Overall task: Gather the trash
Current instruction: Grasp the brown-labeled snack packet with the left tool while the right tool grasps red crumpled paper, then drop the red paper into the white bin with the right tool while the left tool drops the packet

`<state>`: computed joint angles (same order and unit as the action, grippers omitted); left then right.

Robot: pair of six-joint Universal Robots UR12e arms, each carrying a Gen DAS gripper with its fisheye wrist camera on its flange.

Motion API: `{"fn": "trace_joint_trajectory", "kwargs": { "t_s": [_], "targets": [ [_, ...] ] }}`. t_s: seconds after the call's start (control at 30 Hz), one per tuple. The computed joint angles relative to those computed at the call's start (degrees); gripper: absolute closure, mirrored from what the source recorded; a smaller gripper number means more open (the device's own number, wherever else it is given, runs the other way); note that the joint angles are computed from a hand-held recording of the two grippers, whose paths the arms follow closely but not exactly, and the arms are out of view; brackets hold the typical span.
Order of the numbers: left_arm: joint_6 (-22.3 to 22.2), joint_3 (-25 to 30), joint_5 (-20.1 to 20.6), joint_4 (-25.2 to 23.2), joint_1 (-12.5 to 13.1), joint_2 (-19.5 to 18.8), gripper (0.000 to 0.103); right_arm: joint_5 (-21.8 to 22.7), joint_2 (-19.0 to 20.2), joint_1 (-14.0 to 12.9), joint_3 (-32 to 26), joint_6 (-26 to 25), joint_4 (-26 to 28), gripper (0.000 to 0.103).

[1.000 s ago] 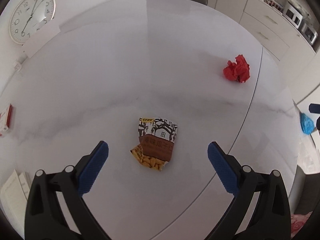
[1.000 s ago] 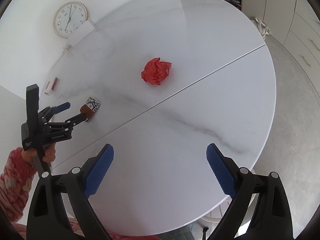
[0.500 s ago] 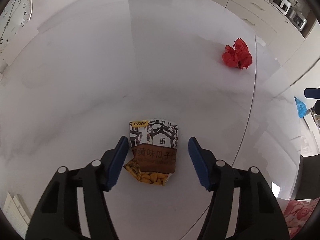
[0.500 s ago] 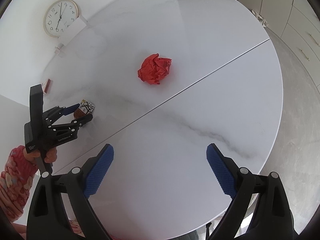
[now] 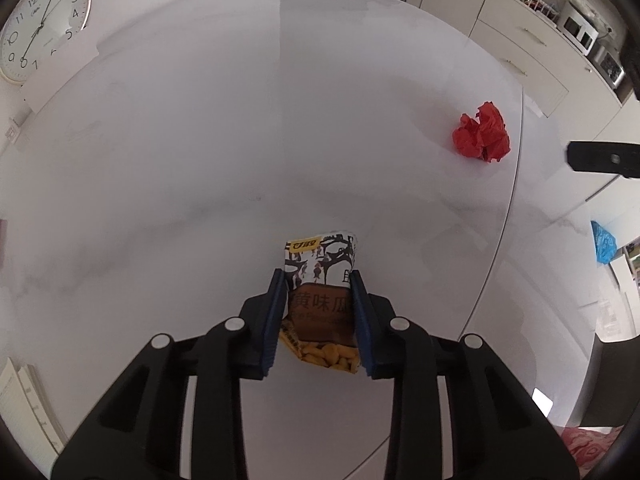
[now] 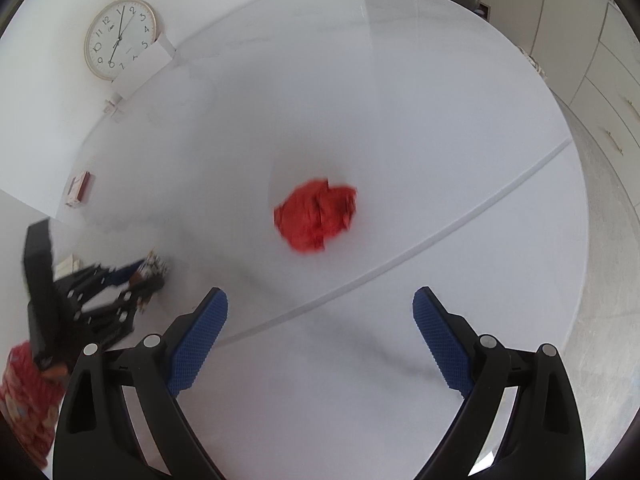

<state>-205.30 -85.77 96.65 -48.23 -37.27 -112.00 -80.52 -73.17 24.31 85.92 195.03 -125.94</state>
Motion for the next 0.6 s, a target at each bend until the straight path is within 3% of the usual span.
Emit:
{"fn": "trace_joint_trajectory", "kwargs": {
  "t_s": [0.2,0.4,0.5,0.6],
  "targets": [
    [-6.0,-0.2,0.8,0.9,-0.6,1.1,0.072,-1.5,5.4,0.6,-4.8,-1.6,0.5,0.010],
    [-12.3,-0.5,1.1,0.3,-1.3,2.2,0.072,-4.1,7.8,1.8,-7.1,-4.3,2.6,0.033],
    [-12.5,-0.1,1.2,-0.4,-1.7,2.3,0.072,-6.2,8.0,2.5,-7.6,-6.5,2.7,0.053],
    [-12.3,0.8,2.2,-1.0,-2.4,2.0,0.072,-5.4,7.5,2.2,-7.1,-7.0,1.6,0.056]
  ]
}}
